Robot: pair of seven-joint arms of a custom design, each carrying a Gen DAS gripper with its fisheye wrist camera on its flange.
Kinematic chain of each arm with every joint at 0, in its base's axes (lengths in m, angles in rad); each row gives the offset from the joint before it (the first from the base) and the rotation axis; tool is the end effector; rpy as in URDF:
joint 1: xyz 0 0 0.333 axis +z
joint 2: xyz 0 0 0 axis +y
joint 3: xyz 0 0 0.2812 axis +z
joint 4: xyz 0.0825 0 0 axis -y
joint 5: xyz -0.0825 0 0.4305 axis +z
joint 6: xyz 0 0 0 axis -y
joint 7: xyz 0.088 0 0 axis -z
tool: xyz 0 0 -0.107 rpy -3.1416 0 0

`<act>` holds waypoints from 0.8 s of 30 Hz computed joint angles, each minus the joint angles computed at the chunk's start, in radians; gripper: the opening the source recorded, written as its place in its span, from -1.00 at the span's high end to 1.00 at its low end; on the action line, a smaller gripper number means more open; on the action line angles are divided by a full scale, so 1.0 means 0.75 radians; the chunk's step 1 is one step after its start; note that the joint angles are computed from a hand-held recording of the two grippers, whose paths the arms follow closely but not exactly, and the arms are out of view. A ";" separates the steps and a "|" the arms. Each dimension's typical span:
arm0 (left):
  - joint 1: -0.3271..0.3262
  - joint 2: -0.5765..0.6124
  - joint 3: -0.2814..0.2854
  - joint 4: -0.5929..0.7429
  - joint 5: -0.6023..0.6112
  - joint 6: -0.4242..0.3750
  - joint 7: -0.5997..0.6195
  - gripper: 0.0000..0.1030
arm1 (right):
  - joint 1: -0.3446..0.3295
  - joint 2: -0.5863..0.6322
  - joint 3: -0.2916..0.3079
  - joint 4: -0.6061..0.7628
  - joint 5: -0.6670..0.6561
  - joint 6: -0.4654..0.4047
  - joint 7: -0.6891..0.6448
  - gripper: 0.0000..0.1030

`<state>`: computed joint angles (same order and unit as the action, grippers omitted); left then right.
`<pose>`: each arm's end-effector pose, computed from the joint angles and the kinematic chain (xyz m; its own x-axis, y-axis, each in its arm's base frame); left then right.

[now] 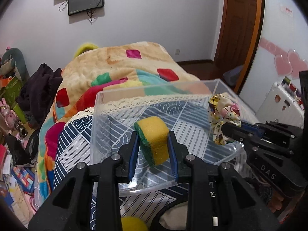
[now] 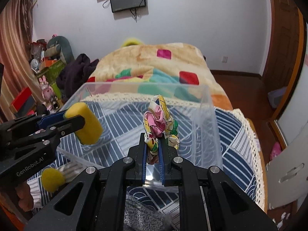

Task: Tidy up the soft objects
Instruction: 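Lower the sponge into the clear box with the left tool while the right tool drops the scrunchie in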

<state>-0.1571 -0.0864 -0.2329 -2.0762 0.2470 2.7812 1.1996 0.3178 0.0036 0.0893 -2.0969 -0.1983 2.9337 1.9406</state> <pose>0.5706 -0.2495 0.5049 -0.2282 -0.9734 0.0205 -0.6781 0.1438 -0.7208 0.5776 0.2627 0.4597 0.2548 -0.9615 -0.1033 -0.6698 -0.0984 -0.7360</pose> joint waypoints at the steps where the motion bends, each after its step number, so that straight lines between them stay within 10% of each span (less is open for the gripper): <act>1: 0.000 0.002 -0.001 0.001 -0.001 -0.006 -0.003 0.45 | 0.001 -0.004 0.002 -0.003 0.030 -0.012 -0.029 0.81; 12: 0.020 -0.099 -0.019 -0.096 -0.040 0.075 -0.003 -0.17 | 0.000 -0.088 0.001 -0.077 0.079 0.044 -0.068 0.00; 24: 0.110 -0.389 -0.073 -0.352 -0.128 0.237 -0.025 -0.48 | -0.252 -0.276 0.153 -0.186 -0.781 0.118 0.736 -0.60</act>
